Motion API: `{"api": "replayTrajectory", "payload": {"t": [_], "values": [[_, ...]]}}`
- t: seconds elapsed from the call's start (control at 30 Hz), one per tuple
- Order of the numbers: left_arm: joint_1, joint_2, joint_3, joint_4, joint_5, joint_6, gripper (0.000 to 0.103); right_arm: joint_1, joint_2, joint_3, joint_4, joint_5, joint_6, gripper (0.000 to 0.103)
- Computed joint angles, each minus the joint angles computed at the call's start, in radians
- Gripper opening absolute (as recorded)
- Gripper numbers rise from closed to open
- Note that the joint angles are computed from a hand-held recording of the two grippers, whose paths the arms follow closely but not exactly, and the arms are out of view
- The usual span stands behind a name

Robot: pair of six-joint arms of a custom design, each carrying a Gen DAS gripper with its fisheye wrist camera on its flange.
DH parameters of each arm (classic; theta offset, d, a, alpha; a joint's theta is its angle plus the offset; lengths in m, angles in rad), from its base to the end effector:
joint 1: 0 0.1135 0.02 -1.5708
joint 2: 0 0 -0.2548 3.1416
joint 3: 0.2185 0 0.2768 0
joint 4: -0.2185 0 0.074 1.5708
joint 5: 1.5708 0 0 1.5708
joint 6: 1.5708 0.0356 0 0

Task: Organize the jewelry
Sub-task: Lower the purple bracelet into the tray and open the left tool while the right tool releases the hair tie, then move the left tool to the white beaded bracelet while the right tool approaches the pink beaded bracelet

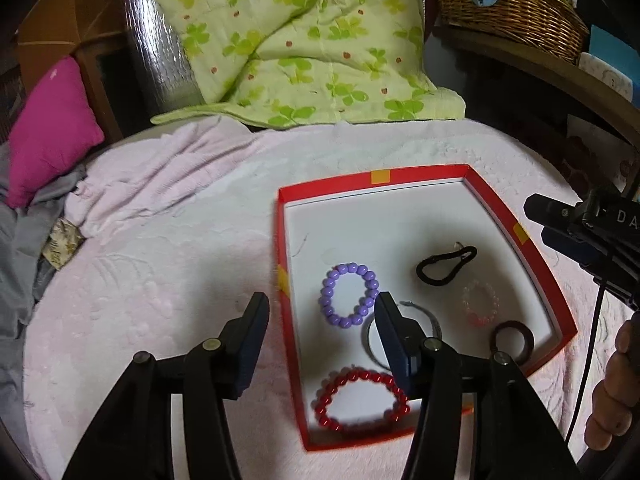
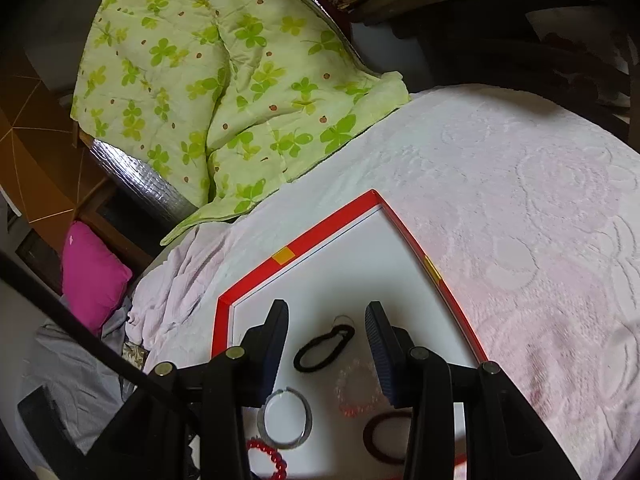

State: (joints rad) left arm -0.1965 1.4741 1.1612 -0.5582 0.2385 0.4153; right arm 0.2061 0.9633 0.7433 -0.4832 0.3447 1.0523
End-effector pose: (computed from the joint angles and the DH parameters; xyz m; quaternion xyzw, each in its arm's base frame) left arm 0.3327 -0.0748 0.2579 0.3198 0.8772 -0.0739 0.3505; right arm 0.2309 0.0360 0.2528 0.4328 0.7855 0.1179 0.4264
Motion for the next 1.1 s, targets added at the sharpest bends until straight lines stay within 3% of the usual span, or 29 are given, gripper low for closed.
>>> {"api": "replayTrajectory", "payload": {"t": [0.4,0.7,0.97,1.1], "values": [[0.14,-0.194,-0.055,-0.089,0.077,0.1,0.056,0.274,-0.006,0.106,-0.177,0.225,0.065,0.043],[0.338,-0.299,-0.154,-0.159,0.168,0.278,0.056,0.464,0.084,0.216,-0.229,0.349,0.097,0.043],[0.555,-0.278,-0.145,-0.256,0.277,0.428,0.056,0.63,0.1,0.238,-0.32,0.388,0.127,0.043],[0.623,-0.236,-0.133,-0.29,0.286,0.483,0.056,0.698,0.065,0.198,-0.374,0.362,0.183,0.05]]}}
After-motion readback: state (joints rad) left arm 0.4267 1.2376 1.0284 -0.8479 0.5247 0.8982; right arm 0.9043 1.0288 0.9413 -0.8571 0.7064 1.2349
